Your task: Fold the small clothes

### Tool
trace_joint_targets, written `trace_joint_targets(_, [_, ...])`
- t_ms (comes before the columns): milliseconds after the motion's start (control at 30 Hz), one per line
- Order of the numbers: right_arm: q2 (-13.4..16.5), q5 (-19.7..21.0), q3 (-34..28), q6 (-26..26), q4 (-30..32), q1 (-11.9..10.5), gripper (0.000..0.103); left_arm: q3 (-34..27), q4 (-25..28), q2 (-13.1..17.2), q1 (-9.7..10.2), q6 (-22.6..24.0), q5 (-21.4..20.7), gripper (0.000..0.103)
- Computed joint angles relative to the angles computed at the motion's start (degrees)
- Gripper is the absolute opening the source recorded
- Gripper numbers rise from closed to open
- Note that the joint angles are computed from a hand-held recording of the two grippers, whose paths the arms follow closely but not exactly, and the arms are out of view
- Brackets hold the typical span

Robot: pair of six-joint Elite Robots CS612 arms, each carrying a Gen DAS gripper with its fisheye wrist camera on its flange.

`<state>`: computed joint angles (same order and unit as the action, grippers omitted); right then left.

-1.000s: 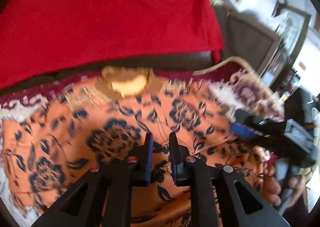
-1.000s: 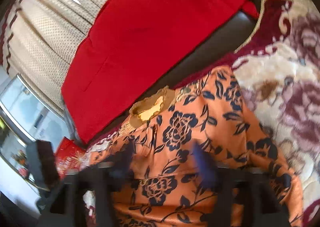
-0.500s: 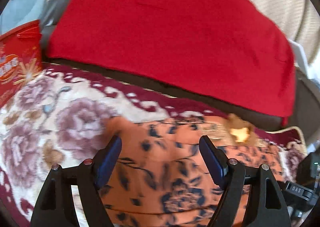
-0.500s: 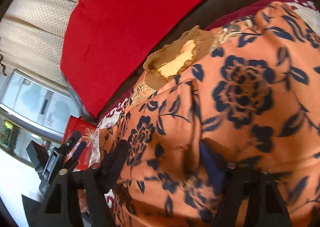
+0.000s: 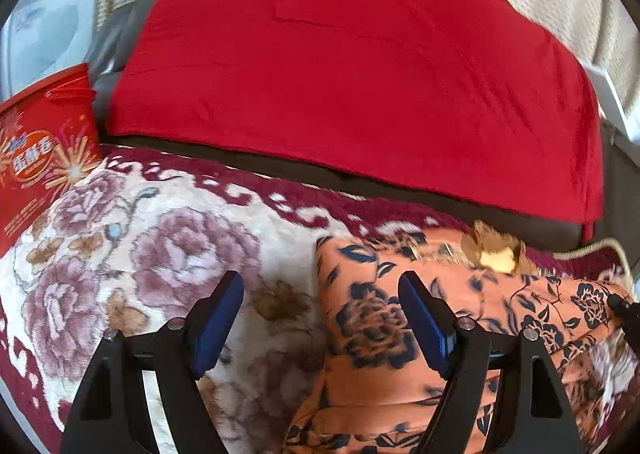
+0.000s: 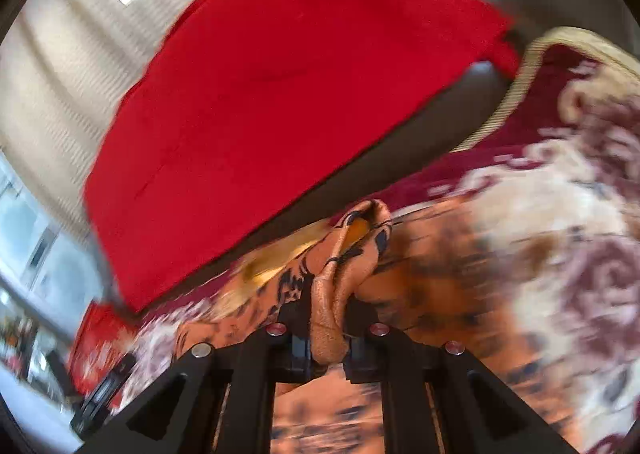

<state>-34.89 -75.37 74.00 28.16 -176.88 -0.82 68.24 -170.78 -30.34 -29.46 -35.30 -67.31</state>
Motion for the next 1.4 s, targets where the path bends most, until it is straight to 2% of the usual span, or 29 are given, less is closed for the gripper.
trace_joint_targets(67, [0.70, 3.25, -0.44, 0.58, 3.54, -1.23, 0.011, -0.79, 1.17, 0.37, -0.56, 1.97, -0.11, 0.080])
trace_joint_targets(133, [1.87, 3.42, -0.72, 2.93, 4.12, -1.53, 0.012, -2.23, 3.63, 1.02, -1.04, 4.20, -0.26, 0.080])
trace_joint_targets(200, [2.51, 3.57, -0.92, 2.83, 5.39, -1.72, 0.016, -3.53, 6.67, 1.56, -1.17, 5.65, -1.43, 0.080])
trace_joint_targets(300, [2.46, 6.39, -0.03, 6.76, 4.17, -2.56, 0.020, -5.14, 11.82, 2.21, -1.14, 5.82, -2.40, 0.080])
trace_joint_targets(367, [1.37, 5.31, 1.01, 7.95, 3.98, -3.17, 0.020, -5.78, 13.47, 2.58, -1.04, 5.36, -2.75, 0.080])
trace_joint_targets(433, [0.06, -0.70, 2.11, 8.28, 0.73, -2.60, 0.023, -6.36, 14.36, 2.89, -0.82, 5.33, -4.29, 0.080])
trace_joint_targets(467, [-0.27, -2.08, 2.72, 7.96, -1.26, -2.35, 0.023, -6.55, 14.34, 3.03, -0.73, 5.49, -4.90, 0.080])
trace_joint_targets(533, [-0.12, -0.61, 1.83, 3.59, -2.45, -1.96, 0.023, -6.98, 14.08, 3.25, -0.89, 6.27, -4.91, 0.080])
trace_joint_targets(633, [1.18, 2.35, -2.34, -4.14, 3.97, -0.65, 0.023, -8.10, 14.90, 3.74, -1.22, 8.26, -5.00, 0.080])
trace_joint_targets(700, [2.37, 1.32, -4.85, -5.28, 8.67, -0.09, 0.023, -9.18, 16.66, 4.25, -1.60, 9.49, -3.68, 0.081])
trace_joint_targets(800, [5.91, -2.21, -11.04, -5.65, 18.09, 0.35, 0.021, -9.97, 17.16, 5.06, -2.23, 11.59, -0.77, 0.084])
trace_joint_targets(833, [6.40, -1.49, -11.61, -6.00, 19.59, 0.07, 0.021, -10.13, 17.22, 5.22, -2.30, 12.04, -0.23, 0.086])
trace_joint_targets(900, [6.55, -0.68, -11.93, -5.64, 19.09, -0.15, 0.021, -10.43, 18.19, 5.31, -2.35, 12.36, 0.06, 0.087])
trace_joint_targets(967, [5.70, -1.30, -11.87, -6.85, 20.26, 0.03, 0.021, -10.62, 19.79, 4.97, -1.91, 11.47, -2.34, 0.087])
trace_joint_targets(1000, [5.08, -0.86, -11.05, -7.32, 18.69, 0.12, 0.024, -10.61, 20.28, 4.77, -1.74, 11.29, -3.17, 0.087])
trace_joint_targets(1067, [4.65, 1.56, -10.79, -8.85, 17.05, 0.42, 0.023, -9.72, 19.86, 3.97, -1.58, 11.04, -3.68, 0.087])
trace_joint_targets(1133, [4.45, 4.23, -10.59, -10.40, 16.74, 0.73, 0.023, -7.77, 15.47, 3.17, -1.64, 11.78, -3.17, 0.087])
trace_joint_targets(1167, [4.69, 5.83, -11.15, -11.22, 17.59, 1.08, 0.023, -7.54, 14.91, 3.10, -1.72, 11.83, -2.66, 0.087])
trace_joint_targets(1233, [5.51, 7.44, -12.36, -12.16, 19.46, 1.65, 0.023, -8.16, 16.64, 3.39, -1.74, 12.23, -2.83, 0.088])
trace_joint_targets(1300, [7.22, 6.05, -15.32, -13.64, 25.07, 2.53, 0.023, -10.24, 20.65, 4.62, -1.70, 13.03, -3.28, 0.090])
trace_joint_targets(1367, [7.75, 4.20, -15.47, -14.04, 24.60, 3.03, 0.024, -10.26, 20.39, 4.82, -2.08, 12.75, -0.21, 0.099])
trace_joint_targets(1400, [7.54, 3.89, -15.31, -14.08, 24.40, 3.10, 0.024, -10.42, 20.91, 4.73, -2.12, 13.16, 0.08, 0.098])
